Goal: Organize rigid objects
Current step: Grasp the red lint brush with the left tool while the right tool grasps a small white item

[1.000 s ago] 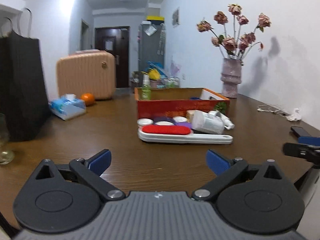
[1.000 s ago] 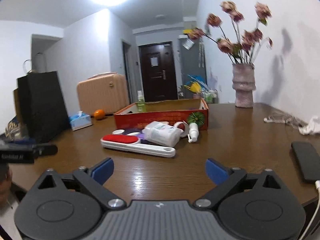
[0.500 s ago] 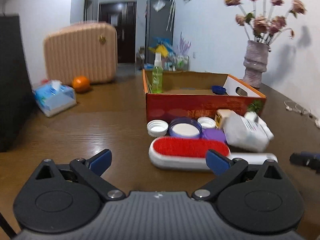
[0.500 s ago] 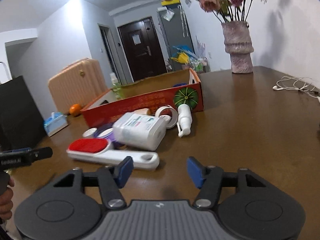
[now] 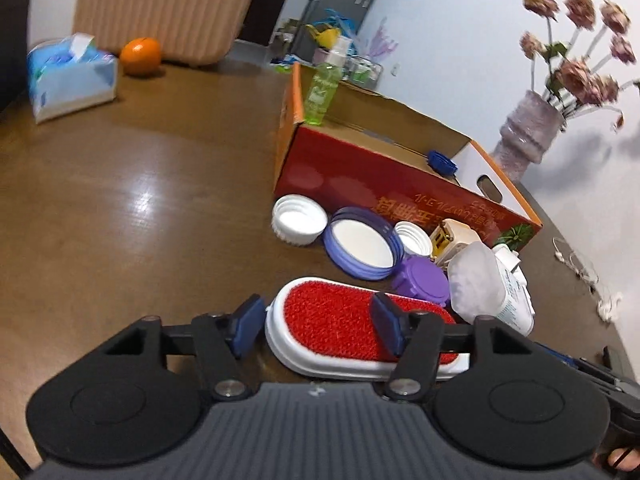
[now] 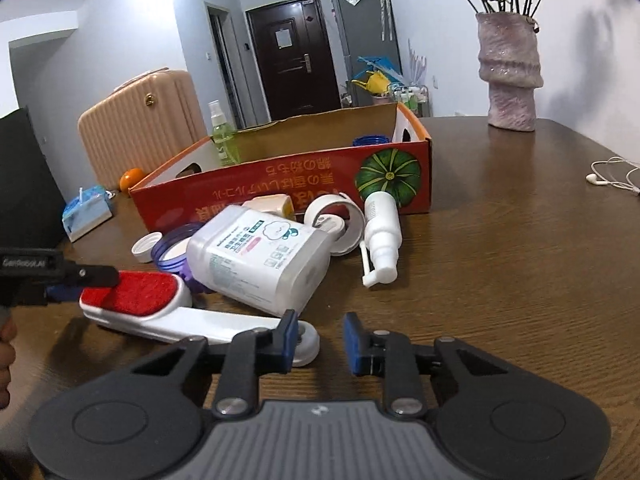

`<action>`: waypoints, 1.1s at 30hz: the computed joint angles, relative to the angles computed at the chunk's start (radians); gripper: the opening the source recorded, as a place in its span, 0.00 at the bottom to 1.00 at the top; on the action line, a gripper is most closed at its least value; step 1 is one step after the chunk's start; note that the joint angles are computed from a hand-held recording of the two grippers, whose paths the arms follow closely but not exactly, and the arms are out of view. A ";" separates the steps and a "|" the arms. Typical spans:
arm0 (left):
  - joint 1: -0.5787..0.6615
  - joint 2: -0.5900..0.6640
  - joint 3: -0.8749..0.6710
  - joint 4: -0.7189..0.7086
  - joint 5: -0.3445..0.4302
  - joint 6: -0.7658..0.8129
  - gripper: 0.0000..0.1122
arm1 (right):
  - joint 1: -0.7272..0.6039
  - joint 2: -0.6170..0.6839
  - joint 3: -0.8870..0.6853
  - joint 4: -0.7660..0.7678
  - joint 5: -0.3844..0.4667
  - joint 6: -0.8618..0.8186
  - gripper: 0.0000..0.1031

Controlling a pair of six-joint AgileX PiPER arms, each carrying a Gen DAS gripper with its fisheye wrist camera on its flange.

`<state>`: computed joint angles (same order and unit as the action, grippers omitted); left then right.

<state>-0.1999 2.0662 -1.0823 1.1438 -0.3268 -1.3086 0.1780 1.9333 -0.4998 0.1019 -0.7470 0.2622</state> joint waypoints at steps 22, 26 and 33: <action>-0.091 -0.345 0.467 -0.550 -0.087 0.454 0.46 | -0.142 -0.135 0.387 -0.282 -0.306 0.342 0.14; -0.121 -0.376 0.436 -0.611 -0.066 0.489 0.46 | -0.192 -0.236 0.377 -0.334 -0.235 0.355 0.14; -0.125 -0.296 0.148 -0.443 0.017 0.329 0.46 | -0.360 -0.313 0.127 -0.615 -0.041 0.530 0.14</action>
<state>-0.3247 1.7700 -0.9347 0.7009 -0.3103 -0.9799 -0.1818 1.6205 -0.3728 -0.5130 -0.7880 0.7922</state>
